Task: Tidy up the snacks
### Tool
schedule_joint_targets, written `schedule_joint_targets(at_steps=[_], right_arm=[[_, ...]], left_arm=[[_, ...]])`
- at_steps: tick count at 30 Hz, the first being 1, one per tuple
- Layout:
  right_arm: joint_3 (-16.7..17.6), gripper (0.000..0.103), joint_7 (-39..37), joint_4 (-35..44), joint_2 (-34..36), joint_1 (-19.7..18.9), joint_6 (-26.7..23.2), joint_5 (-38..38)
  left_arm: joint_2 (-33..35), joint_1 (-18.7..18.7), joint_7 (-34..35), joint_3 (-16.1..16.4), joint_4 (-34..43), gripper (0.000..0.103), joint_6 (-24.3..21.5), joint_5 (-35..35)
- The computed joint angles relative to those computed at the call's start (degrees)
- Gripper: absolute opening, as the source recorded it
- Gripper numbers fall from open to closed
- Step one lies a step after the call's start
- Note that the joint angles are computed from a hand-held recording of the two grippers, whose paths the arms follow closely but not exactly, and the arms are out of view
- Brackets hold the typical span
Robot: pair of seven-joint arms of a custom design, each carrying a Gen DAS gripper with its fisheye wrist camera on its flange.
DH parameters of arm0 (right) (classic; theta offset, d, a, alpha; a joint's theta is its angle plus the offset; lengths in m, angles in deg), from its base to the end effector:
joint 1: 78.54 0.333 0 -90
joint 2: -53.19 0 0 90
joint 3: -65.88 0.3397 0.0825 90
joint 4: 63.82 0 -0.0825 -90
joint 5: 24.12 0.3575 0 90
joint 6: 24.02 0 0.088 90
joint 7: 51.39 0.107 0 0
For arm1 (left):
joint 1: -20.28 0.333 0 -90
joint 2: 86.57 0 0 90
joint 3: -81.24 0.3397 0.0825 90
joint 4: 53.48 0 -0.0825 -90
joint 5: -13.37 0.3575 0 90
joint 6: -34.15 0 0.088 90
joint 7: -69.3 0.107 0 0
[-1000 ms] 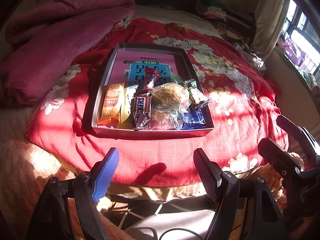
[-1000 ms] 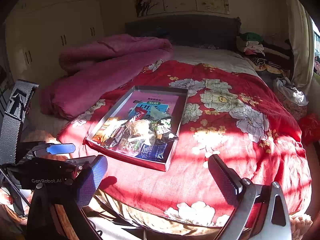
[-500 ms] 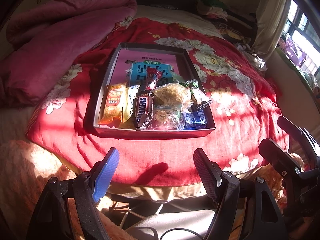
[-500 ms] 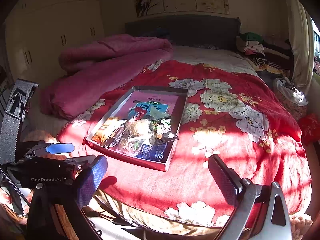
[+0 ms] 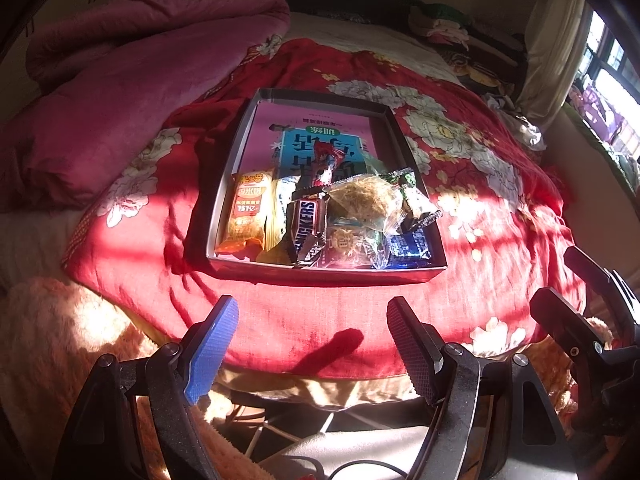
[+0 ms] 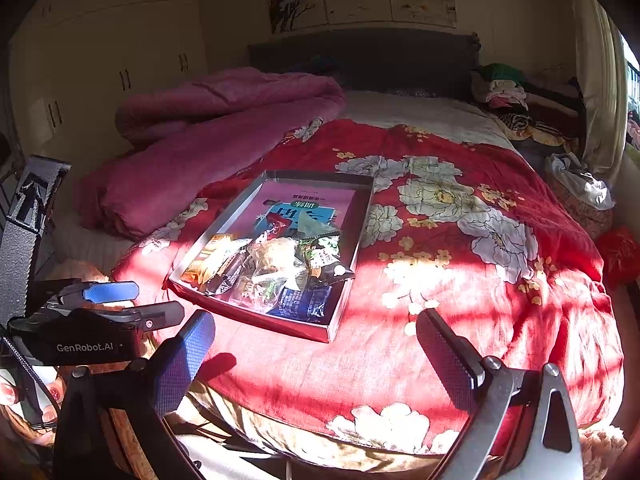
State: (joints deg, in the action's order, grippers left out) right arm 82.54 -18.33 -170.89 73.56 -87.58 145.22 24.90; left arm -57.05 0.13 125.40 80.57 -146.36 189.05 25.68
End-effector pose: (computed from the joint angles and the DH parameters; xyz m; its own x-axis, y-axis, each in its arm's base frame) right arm 0.6538 0.0149 0.4351 0.3133 -0.9455 -0.0884 -0.6565 -0.1484 -0.7396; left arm 0.6677 -0.2600 0.4225 0.0205 -0.9891 0.1458 -0.8429 -0.0955 -0.5296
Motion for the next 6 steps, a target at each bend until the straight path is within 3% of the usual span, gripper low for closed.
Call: schedule_joint_targets(at_steps=[3,6], right_arm=[[-0.2,0.102,0.4,0.5,0.5,-0.2,0.0,0.1],[-1.0,0.102,2.3,1.6,1.6,-0.2,0.4,-0.8]], left_arm=[[0.0,0.7,-1.3,0.5,-0.7,0.078,2.5,-1.0],[0.4,0.3,-5.2,3.2,-0.5,0.078,4.5,-0.2]])
